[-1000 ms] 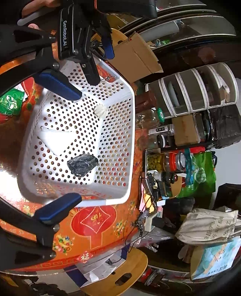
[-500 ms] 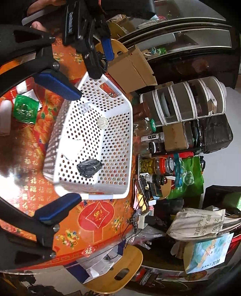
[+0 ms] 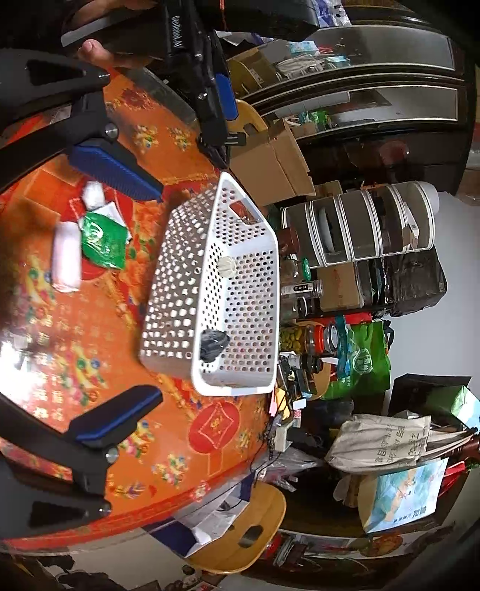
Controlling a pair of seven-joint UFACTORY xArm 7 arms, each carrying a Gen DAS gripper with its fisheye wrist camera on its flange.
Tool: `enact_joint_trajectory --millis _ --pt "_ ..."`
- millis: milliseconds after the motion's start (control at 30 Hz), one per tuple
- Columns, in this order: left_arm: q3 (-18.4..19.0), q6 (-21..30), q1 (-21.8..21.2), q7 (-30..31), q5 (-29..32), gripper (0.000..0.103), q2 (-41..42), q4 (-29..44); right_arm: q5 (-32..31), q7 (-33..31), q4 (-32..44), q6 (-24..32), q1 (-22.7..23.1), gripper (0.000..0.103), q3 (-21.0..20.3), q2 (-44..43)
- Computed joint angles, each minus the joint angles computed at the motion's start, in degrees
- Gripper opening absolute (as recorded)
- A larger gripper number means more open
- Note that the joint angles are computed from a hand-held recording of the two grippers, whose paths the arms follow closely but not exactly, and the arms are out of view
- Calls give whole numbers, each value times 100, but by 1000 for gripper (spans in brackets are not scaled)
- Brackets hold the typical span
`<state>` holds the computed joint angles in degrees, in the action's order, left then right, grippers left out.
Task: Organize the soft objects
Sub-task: 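Withdraw both tools toward the pink rolled towel and green packet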
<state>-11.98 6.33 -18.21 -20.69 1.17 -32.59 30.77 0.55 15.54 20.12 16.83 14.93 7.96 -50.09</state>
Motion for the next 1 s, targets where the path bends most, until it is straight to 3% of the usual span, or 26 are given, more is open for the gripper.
enact_joint_trajectory --millis 200,333,533,733,1000 --pt "-185 -74 33 -189 44 103 -741 -620 32 284 -456 204 125 100 210 -679" --pt "-113 -116 -201 -267 -11 103 -1049 -988 -6 478 -692 286 240 100 335 -948" --pt "-238 -228 -250 -484 17 103 -1233 -1428 4 604 -960 228 439 100 187 -1076" --pt "-250 -548 -307 -571 109 103 -849 -1655 83 717 -1281 6 695 100 132 -1011" --pt "-386 -1073 -88 -573 243 103 321 -1565 107 723 -1466 -614 857 100 5 -233"
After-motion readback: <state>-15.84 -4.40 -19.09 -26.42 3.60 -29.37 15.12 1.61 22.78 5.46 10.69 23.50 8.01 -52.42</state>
